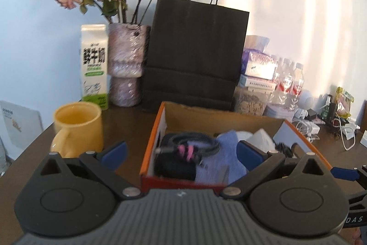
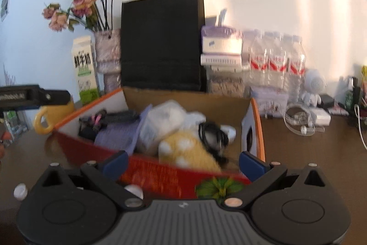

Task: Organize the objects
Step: 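Move both grippers back to the white bottle caps on the table, then grasp a white bottle cap with the right gripper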

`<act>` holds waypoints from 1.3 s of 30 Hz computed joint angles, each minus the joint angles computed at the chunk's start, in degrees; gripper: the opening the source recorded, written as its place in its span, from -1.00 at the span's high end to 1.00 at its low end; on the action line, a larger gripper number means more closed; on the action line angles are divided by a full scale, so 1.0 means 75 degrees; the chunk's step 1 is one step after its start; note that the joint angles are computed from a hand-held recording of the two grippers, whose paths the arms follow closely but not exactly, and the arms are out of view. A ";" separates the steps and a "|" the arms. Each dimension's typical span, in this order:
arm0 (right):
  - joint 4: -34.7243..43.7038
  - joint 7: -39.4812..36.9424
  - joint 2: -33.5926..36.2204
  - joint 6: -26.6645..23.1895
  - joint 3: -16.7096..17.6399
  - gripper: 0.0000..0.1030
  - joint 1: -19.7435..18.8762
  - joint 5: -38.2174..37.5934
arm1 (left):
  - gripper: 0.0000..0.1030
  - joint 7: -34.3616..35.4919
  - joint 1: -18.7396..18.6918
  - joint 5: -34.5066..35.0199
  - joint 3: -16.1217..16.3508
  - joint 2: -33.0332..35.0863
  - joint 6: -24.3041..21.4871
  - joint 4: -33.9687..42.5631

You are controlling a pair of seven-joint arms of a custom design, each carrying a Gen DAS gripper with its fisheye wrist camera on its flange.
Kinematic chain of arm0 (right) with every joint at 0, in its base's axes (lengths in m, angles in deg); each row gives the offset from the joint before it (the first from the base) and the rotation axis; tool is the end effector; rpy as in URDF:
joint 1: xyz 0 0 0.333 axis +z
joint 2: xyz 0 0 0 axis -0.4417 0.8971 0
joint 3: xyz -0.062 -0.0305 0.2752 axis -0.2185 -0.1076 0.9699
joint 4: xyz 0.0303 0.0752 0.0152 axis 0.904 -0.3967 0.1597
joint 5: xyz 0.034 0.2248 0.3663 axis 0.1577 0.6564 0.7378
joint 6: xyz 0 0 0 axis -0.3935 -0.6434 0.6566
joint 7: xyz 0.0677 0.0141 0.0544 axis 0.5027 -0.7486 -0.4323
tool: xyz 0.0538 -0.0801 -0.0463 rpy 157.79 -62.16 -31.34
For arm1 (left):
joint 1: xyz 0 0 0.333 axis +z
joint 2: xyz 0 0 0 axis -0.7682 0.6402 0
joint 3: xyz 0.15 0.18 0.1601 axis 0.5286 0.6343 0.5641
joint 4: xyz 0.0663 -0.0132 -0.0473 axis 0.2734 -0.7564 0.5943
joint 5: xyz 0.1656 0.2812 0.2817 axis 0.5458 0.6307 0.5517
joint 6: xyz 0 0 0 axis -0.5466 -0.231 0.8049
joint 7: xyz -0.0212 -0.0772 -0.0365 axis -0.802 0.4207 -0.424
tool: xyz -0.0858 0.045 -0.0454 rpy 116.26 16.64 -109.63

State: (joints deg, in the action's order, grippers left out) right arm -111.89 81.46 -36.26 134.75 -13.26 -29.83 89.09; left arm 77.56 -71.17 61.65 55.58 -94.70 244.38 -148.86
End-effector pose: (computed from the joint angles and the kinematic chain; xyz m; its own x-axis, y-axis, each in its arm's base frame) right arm 0.3713 0.1577 0.4789 0.0395 -0.9985 -0.0379 -0.4623 0.0154 -0.8866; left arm 0.4369 -0.0829 0.5662 -0.2198 -0.9667 0.1311 -0.4105 -0.0303 -0.9113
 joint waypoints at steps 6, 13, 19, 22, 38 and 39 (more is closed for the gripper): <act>-0.0400 0.0077 -0.0623 -0.1169 -0.0294 -1.00 0.0836 -0.0048 | -1.00 0.0187 0.0439 0.0077 -0.0090 -0.1095 -0.0702 -0.0714; -0.0632 0.0542 -0.0837 -0.1935 -0.0422 -0.98 0.1379 -0.0499 | -1.00 0.0419 0.1140 0.0037 -0.0199 -0.2254 -0.1626 -0.1400; -0.0733 0.0858 -0.0845 -0.1931 -0.0547 -0.66 0.1584 -0.0730 | -1.00 0.0676 0.1625 -0.0025 -0.0236 -0.3150 -0.2404 -0.1941; -0.0734 0.0824 -0.0752 -0.1853 -0.0701 -0.46 0.1722 -0.0755 | -1.00 0.0779 0.1791 -0.0091 -0.0260 -0.3479 -0.2751 -0.2139; -0.0919 0.0847 -0.0906 -0.1312 -0.0480 0.47 0.1663 -0.0771 | -1.00 0.1064 0.1968 -0.0331 -0.0464 -0.3869 -0.3535 -0.2400; -0.0978 0.0912 -0.0999 -0.1230 -0.0396 0.47 0.1626 -0.0781 | -1.00 0.1087 0.1954 -0.0330 -0.0475 -0.3798 -0.3549 -0.2365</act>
